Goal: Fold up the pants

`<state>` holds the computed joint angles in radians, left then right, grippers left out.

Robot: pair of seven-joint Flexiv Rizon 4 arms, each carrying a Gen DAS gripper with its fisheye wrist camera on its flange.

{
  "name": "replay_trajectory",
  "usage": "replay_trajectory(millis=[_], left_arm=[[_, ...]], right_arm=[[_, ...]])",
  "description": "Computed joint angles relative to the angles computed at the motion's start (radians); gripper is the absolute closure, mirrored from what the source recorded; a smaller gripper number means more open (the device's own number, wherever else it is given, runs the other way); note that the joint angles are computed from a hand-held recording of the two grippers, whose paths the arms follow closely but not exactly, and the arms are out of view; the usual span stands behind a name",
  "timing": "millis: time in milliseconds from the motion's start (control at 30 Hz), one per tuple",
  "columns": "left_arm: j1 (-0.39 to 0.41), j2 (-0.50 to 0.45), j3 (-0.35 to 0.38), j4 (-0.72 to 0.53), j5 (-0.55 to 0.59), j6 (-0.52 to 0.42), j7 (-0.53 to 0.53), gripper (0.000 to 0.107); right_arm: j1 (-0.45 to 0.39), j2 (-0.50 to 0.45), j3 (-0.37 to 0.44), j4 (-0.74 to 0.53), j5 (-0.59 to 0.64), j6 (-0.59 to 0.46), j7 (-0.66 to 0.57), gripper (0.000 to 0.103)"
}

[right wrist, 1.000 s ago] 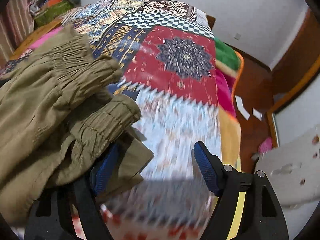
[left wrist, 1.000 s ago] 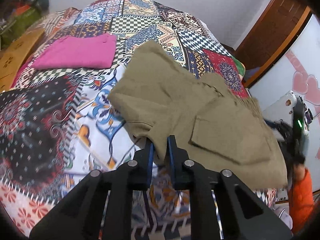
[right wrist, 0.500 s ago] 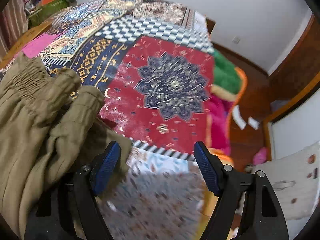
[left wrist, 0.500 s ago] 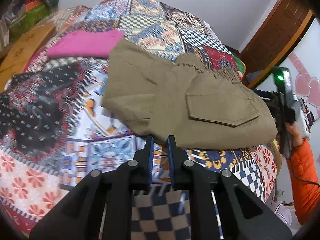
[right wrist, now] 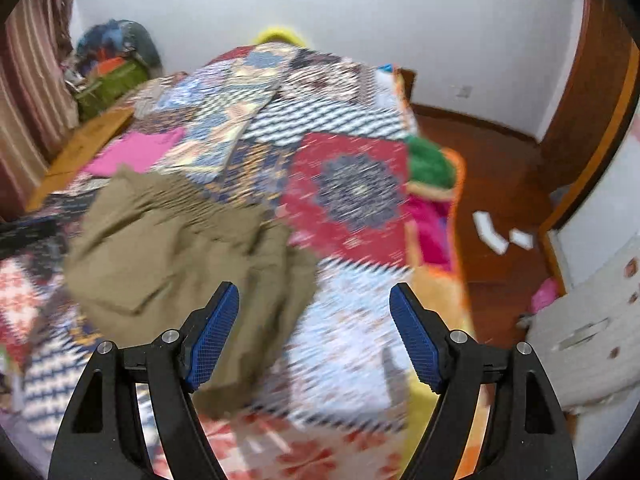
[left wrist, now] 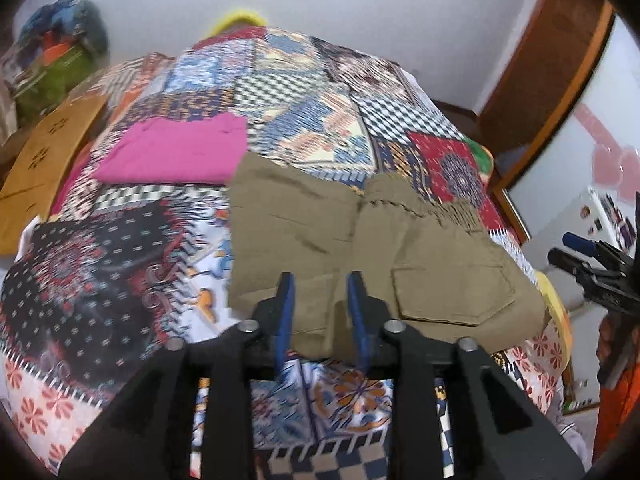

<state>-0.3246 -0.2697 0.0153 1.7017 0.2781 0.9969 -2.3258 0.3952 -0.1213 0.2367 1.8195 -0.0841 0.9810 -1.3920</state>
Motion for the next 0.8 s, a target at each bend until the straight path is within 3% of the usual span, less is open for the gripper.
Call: replay_trajectory(millis=[100,233,333,633,800], left_arm=[[-0.002,-0.042,-0.009,-0.03,0.001,-0.017,0.038,0.073],[-0.02,-0.088,0.008,-0.066,0.028,-0.073,0.043,0.071],[-0.017,-0.093,0.014,-0.043,0.009,-0.043,0.035,0.067],[-0.041,-0.089,0.031,-0.028,0.034,-0.031,-0.056,0.06],[-0.052,-0.087,0.034,-0.039,0.059,-0.054,-0.07,0.058]], right_arm=[[0.011,-0.003,0.023,0.015,0.056,-0.024,-0.012,0.028],[0.031,-0.021,0.022,0.057,0.026,-0.042,0.028,0.028],[0.021,-0.041,0.021,0.057,0.069,-0.029,0.02,0.016],[0.04,-0.11,-0.019,0.041,-0.093,0.017,0.073,0.015],[0.025,-0.136,-0.01,0.007,-0.078,-0.002,0.068,0.015]])
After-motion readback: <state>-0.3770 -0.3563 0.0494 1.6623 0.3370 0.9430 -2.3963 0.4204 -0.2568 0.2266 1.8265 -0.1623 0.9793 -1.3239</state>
